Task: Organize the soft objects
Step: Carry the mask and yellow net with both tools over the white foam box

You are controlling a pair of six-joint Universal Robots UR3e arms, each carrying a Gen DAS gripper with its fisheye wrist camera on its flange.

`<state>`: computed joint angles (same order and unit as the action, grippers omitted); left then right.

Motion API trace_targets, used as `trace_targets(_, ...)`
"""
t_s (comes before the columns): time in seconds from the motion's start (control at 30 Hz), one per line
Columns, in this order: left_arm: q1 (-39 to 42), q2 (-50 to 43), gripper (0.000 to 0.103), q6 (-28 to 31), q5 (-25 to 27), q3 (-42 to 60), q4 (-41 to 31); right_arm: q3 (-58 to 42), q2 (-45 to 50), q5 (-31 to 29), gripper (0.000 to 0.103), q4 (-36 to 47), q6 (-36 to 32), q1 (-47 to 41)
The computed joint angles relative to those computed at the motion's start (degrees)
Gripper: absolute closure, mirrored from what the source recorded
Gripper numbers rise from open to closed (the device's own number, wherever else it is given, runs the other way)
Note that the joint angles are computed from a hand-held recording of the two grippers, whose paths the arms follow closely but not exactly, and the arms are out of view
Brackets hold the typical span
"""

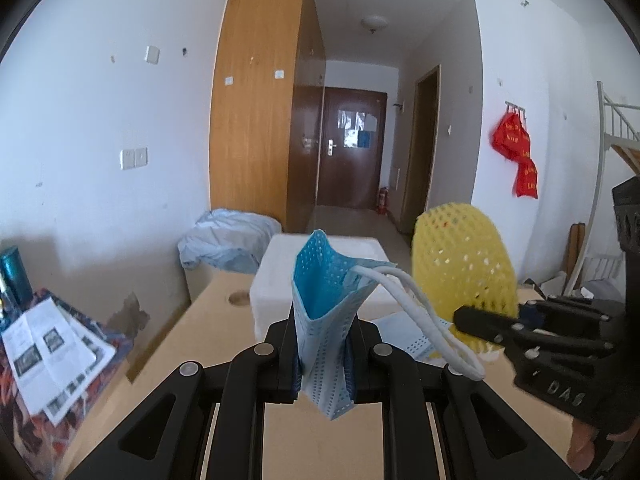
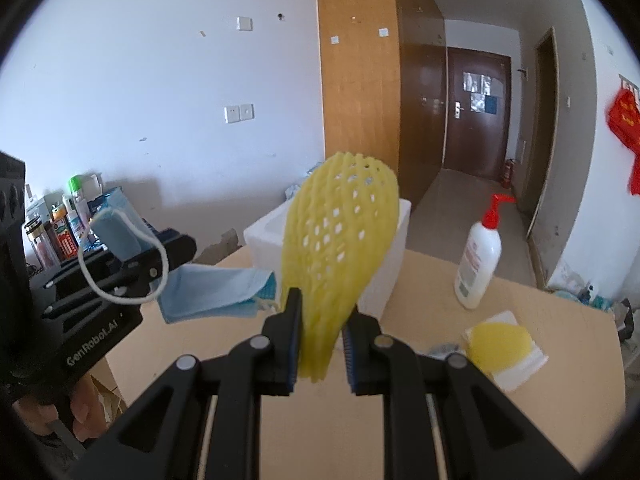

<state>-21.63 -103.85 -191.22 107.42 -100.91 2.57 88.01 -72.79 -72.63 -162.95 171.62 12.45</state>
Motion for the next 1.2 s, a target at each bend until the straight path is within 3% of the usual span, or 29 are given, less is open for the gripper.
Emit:
trace_targets(0.4,5.19,-12.24,0.086,2.02,-3.58,21.03,-9.6,-23.8,14.02,-0.53,0.081,9.59,-0.61,-0.01)
trace_targets(0.57,7.24,-16.78,0.086,2.14,-6.68,26.94,-12.29,-28.79,17.92,-0.88,0.081,11.53,-0.43,0.31)
trace_targets(0.9,8.64,-23.9,0.086,1.81,-7.33,38.17,-17.92,-42.63,25.56,-1.06,0.081,17.49,0.36,0.69)
trace_targets(1.2,9.34,-27.77,0.086,1.68,-7.67,44.86,-21.46,-49.08,29.43,-1.24,0.081,20.3,0.48,0.75)
